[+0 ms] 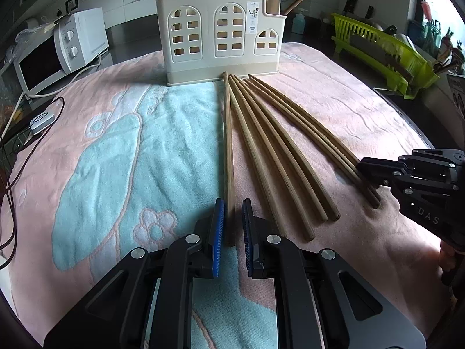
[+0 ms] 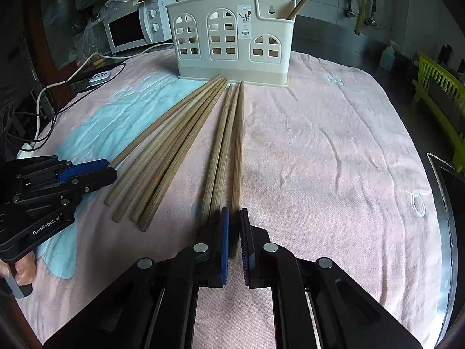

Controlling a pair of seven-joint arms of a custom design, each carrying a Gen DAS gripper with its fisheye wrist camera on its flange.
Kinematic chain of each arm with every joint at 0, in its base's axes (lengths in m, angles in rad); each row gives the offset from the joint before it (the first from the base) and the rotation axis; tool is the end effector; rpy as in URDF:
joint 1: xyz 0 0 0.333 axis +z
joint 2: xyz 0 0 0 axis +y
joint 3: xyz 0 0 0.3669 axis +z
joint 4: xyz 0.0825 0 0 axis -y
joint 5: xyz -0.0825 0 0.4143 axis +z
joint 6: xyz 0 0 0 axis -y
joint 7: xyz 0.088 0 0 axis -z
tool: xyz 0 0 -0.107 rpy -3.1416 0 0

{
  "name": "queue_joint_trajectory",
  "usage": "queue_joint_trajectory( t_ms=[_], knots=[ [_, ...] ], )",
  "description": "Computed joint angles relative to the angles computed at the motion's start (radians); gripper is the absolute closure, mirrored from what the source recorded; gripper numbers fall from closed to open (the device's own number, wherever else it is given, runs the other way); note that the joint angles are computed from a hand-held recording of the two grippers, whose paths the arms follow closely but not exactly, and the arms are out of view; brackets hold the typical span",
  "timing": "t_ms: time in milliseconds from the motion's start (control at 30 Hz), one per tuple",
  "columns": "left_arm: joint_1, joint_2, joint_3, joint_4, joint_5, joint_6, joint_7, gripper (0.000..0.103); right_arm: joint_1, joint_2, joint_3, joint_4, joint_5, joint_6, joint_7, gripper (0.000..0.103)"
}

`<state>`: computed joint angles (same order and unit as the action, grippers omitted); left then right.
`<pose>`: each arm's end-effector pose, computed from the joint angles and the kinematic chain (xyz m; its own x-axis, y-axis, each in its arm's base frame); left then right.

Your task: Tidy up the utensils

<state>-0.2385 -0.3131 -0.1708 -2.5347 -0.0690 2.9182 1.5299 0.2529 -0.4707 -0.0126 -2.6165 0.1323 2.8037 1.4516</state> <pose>0.4420 -0.1920 0.4943 -0.3217 -0.9464 0.0285 -0.7343 0.2304 -0.6385 0.4236 0.0969 0.5101 0.2607 -0.9644 -0.0437 -0.7690 -0.1801 -0.6133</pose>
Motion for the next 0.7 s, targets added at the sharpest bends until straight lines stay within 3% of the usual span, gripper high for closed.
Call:
queue_joint_trajectory(
  t_ms=[233, 400, 700],
  knots=[
    [0.014, 0.000, -0.011, 0.006, 0.023, -0.010, -0.024, 0.094, -0.020, -0.031, 0.006, -0.010, -0.012, 0.006, 0.018, 0.096],
    [-0.019, -0.009, 0.027, 0.005, -0.039, -0.004, 0.007, 0.097, -0.037, -0.071, 0.013, -0.013, -0.040, 0.013, 0.027, 0.096],
    [-0.052, -0.066, 0.062, -0.032, -0.093, 0.134, 0.026, 0.097, -0.013, -0.106, -0.011, 0.019, -0.027, 0.047, 0.018, 0.096]
  ],
)
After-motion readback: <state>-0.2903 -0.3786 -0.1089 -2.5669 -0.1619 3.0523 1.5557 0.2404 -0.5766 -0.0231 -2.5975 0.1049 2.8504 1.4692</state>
